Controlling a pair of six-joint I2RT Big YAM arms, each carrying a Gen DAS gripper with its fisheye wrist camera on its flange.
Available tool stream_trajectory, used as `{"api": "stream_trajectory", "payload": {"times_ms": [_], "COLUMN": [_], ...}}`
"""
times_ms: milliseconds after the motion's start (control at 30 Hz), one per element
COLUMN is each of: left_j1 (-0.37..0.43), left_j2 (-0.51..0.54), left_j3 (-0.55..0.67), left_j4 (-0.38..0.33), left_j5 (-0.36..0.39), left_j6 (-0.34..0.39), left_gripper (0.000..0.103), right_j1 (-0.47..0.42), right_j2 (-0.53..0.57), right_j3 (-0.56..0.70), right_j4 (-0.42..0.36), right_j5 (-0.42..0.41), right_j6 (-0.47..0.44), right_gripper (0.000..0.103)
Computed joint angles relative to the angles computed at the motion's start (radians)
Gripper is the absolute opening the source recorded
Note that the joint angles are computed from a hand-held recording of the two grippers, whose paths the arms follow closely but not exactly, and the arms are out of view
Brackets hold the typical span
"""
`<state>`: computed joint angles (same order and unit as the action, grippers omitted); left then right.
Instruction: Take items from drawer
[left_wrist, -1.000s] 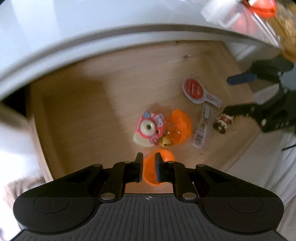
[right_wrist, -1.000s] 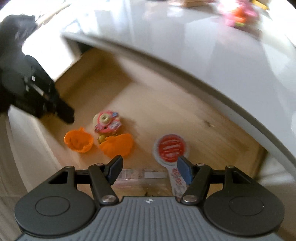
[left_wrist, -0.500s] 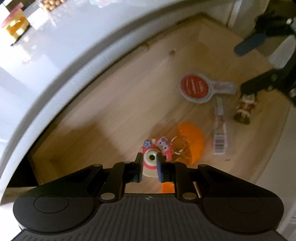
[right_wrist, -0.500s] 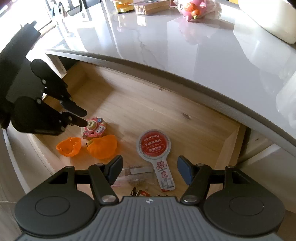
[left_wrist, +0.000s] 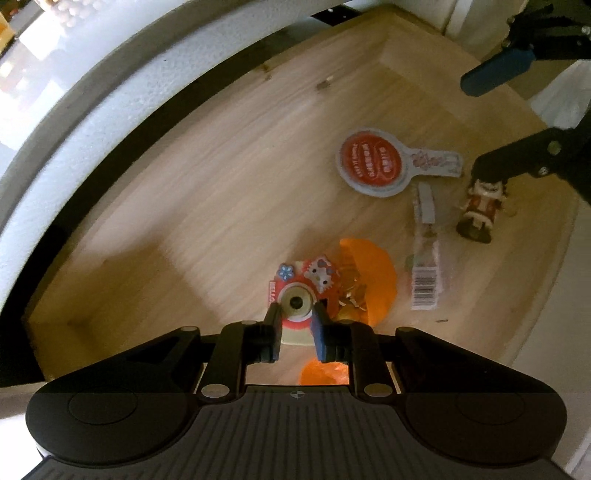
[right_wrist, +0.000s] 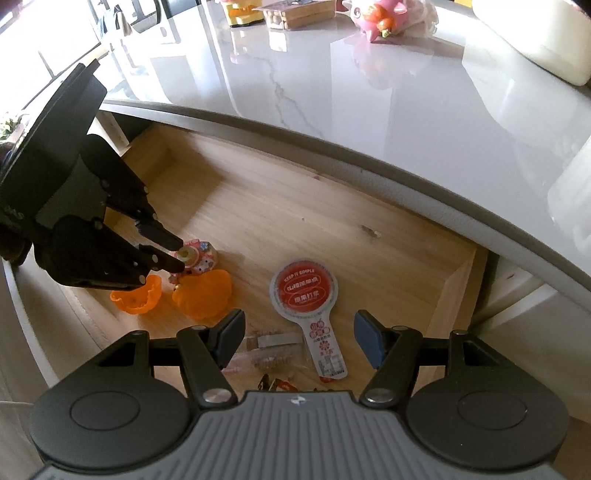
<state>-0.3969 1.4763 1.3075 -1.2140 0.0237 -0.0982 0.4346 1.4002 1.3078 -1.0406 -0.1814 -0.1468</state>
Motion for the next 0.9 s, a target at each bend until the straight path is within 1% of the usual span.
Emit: {"api": "stream_trajectory", "payload": {"times_ms": [67, 233, 300, 433, 533, 667, 800, 867, 900], "left_j1": [0.004, -0.005, -0.011, -0.002, 0.025, 0.087, 0.12, 0.13, 0.132], "left_j2": [0.002, -0.002, 0.01, 0.012, -0.005, -0.03, -0.039, -0.037, -0.033], "left_j3": [0.002, -0.002, 0.017, 0.011, 0.017, 0.022, 0.005, -0.003, -0.002], "left_j4": [0.001, 0.015, 0.008, 0.011, -0.03, -0.128, -0.178, -0.19, -0.197], "left_j5": [0.012, 0.006, 0.002, 0.013, 0.025, 0.11, 0.156, 0.192, 0.196], "left_j6": [0.004, 0.026, 0.025, 0.025, 0.037, 0.027, 0.071, 0.08, 0.093], "left_gripper": [0.019, 0.019, 0.019, 0.021, 0.021, 0.021, 0.021, 0.021, 0.021], "right_j1": [-0.001, -0.001, -0.001, -0.002, -0.003, -0.003, -0.002, -0.003, -0.004], "right_j2": [0.003, 0.011, 0.014, 0.015, 0.016, 0.012, 0.009, 0.007, 0.007], "right_j3": [0.0, 0.003, 0.005, 0.006, 0.004, -0.001, -0.005, -0.007, -0.006], "right_j4": [-0.003, -0.008, -0.009, -0.009, -0.006, -0.001, 0.004, 0.005, 0.003], "right_j5": [0.0, 0.001, 0.002, 0.001, 0.0, -0.003, 0.001, 0.002, 0.002], "right_j6": [0.001, 0.007, 0.01, 0.011, 0.015, 0.009, 0.004, 0.004, 0.004], "right_gripper": [0.066, 0.066, 0.066, 0.066, 0.066, 0.066, 0.066, 0.066, 0.066]}}
